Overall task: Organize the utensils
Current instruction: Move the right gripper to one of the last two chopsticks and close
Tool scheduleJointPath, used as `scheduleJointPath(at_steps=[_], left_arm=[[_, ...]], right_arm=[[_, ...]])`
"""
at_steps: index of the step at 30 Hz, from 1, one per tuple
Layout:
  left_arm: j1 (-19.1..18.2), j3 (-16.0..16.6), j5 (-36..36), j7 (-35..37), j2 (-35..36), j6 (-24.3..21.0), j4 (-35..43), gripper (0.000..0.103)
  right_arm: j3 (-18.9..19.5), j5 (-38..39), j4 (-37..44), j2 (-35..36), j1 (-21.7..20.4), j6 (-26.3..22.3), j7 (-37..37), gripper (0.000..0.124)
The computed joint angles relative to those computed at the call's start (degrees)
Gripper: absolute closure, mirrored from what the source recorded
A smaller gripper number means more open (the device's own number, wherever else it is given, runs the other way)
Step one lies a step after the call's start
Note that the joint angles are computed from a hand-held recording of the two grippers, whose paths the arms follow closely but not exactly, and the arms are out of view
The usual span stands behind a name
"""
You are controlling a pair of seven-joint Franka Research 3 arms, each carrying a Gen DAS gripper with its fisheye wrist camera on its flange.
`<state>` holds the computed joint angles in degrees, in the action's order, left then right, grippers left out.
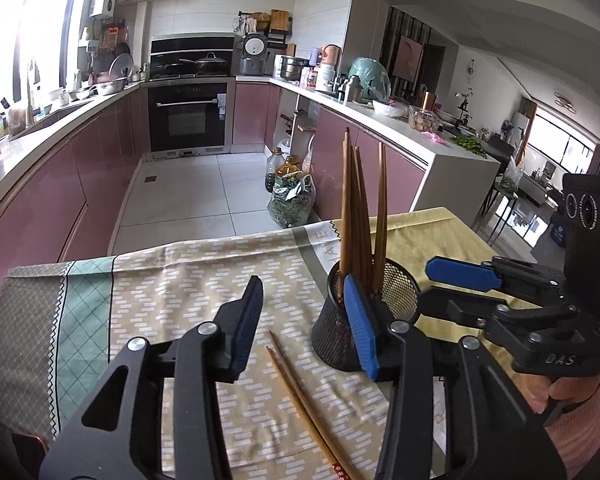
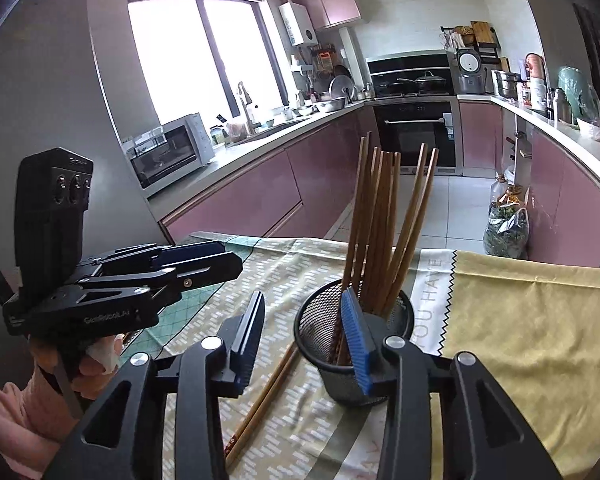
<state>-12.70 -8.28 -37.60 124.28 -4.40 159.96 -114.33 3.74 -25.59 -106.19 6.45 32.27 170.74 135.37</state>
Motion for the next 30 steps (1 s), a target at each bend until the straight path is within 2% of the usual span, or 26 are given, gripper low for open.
scheduleJointPath(at_steps=[4, 10, 15, 17, 30], left_arm=[[0.42, 0.92, 0.24, -0.96, -2.23, 1.08, -4.17, 0.052], [0.26, 3.25, -0.16, -2.08, -4.66, 0.76, -9.70, 0.044], [0.05, 3.87, 1.45, -4.59, -5.50, 1.27, -12.80, 0.042], [-0.35, 4.41, 1.08, -4.47, -5.83, 1.33, -13.90, 0.042], [-0.52, 4.69, 5.04, -8.58, -5.97, 1.21, -16.44, 0.042]], right_arm=[[2.09, 3.43, -1.98, -0.57, 0.07, 0.54, -4.51, 0.075], [3.98, 11.22, -1.16, 2.14, 1.07, -4.35, -10.62, 0.075], [2.83, 11.97, 0.47, 4.67, 3.47, -8.36, -9.72, 0.075], [2.91, 13.29, 0.55, 5.27, 3.74, -8.72, -10.12, 0.075], [1.39, 9.95, 2.96, 7.47, 6.60, -14.03, -6.29, 0.075]])
